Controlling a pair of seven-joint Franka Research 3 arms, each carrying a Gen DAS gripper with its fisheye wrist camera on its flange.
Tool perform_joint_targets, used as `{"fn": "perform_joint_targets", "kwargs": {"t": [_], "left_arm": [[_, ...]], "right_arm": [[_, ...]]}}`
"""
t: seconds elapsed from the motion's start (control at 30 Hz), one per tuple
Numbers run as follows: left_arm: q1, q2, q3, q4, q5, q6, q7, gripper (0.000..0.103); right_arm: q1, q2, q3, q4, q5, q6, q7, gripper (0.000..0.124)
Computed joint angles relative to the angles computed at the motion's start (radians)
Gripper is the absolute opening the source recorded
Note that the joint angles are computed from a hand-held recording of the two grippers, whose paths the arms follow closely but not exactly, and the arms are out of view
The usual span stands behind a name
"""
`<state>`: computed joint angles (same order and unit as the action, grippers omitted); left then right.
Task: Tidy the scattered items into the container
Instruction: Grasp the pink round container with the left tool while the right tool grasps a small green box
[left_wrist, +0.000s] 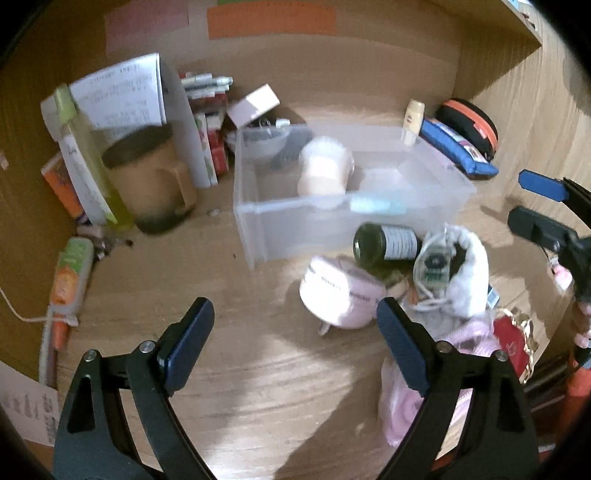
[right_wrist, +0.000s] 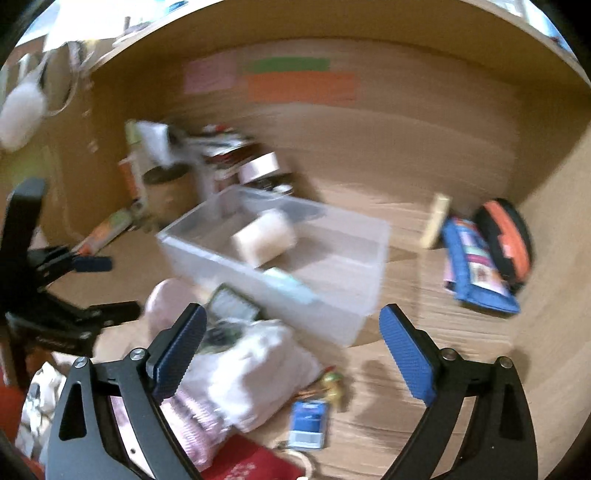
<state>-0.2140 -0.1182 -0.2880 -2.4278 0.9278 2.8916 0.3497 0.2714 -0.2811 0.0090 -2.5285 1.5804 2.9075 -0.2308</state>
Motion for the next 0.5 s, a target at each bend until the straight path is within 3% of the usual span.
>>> {"fn": "perform_joint_targets", "kwargs": {"t": [0.13,0.4,0.5], "left_arm": [[-0.009,0.035,0.012,0.004,-0.052,0.019,0.053,0.090],[-0.024,0.119,0.038,0.056,-0.092,0.074,0.134,0.090],[-0.034,0.150,0.051,0.079,-0.100,0.082,0.166,0.090]], "right_arm": [[0.021,0.009,0.010,-0.017,-0.105,-0.045,0.048,0.088],[0.045,0.102,0.017,0.008,-0.351,-0.047,0.248,0.048],[0.049,0.121,0.015,0.019,-0.408,-0.044,0.280,0.044]]}}
